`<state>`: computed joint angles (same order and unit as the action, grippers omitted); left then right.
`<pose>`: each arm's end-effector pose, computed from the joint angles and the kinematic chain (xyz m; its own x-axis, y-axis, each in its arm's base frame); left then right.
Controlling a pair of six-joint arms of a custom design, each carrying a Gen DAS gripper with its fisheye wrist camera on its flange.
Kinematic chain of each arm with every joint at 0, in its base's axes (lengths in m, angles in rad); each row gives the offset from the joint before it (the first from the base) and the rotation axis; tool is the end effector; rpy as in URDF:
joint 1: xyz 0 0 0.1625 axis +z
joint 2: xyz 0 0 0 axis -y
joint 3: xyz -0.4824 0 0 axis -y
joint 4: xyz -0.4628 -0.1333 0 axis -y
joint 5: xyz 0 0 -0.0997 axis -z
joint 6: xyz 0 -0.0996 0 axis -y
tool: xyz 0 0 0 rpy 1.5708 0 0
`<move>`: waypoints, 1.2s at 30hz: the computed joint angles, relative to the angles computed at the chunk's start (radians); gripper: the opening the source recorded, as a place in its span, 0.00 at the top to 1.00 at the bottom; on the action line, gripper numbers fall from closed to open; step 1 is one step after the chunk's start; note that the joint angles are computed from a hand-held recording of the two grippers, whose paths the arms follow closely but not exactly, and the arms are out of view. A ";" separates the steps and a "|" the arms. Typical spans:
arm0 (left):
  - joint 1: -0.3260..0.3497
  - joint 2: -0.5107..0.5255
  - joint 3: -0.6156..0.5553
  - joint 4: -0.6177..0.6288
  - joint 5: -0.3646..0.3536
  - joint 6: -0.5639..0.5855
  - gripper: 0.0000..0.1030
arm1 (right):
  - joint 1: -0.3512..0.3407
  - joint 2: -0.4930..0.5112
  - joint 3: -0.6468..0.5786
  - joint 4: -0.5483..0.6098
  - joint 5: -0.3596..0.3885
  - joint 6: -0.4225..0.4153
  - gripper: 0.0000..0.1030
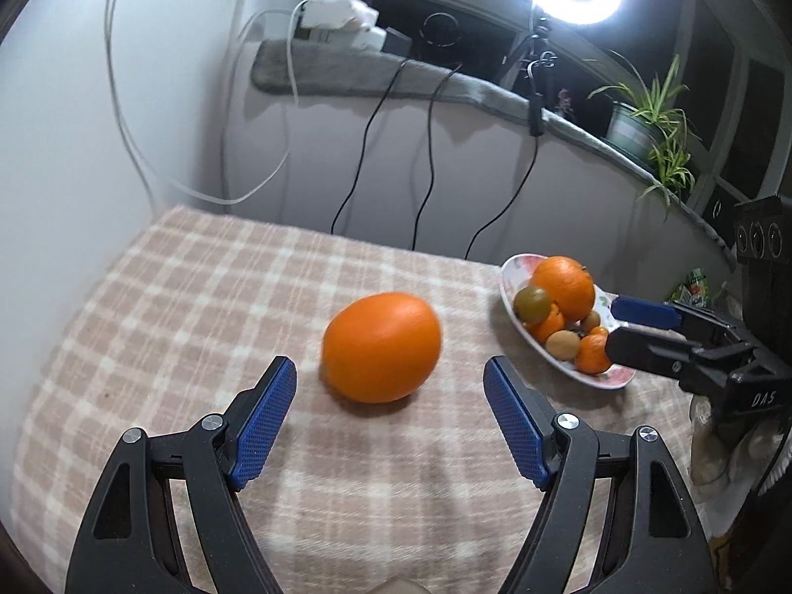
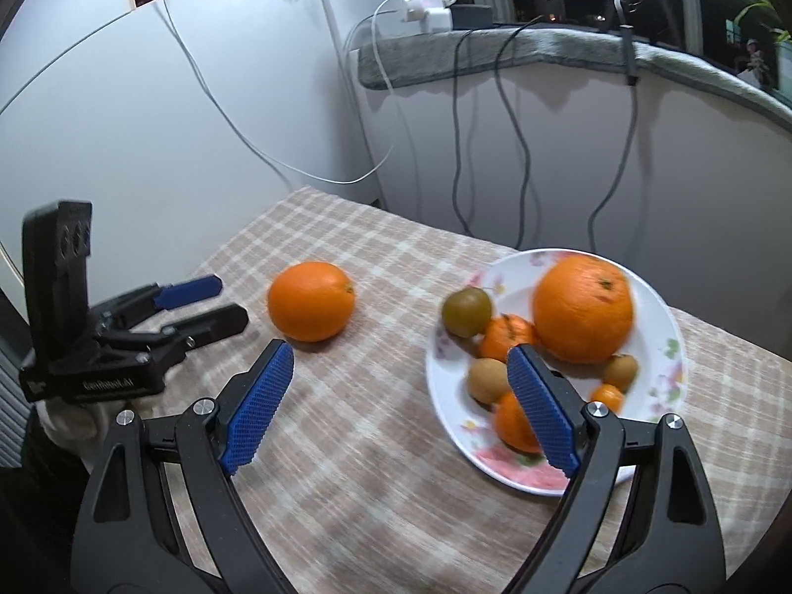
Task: Organize fruits
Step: 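Move both open tools toward the large orange on the cloth, then close the right tool around the large orange, left tool pressing its other side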
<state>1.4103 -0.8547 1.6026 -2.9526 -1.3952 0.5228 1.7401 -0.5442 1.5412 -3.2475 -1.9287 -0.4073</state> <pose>0.0218 -0.8082 0.1917 -0.7922 0.4450 -0.4177 0.6051 0.6616 -0.4429 0.2318 -0.7721 0.0137 -0.8299 -0.2493 0.4992 -0.5008 0.7274 -0.4692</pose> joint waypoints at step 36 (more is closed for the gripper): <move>0.035 0.079 -0.147 0.227 -0.047 -0.075 0.24 | 0.006 0.238 -0.428 0.488 0.056 0.052 0.12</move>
<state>1.4453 -0.7755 1.4559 -2.7253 -1.4423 0.4478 1.7456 -0.3058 1.1130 -2.7599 -1.8730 -0.3554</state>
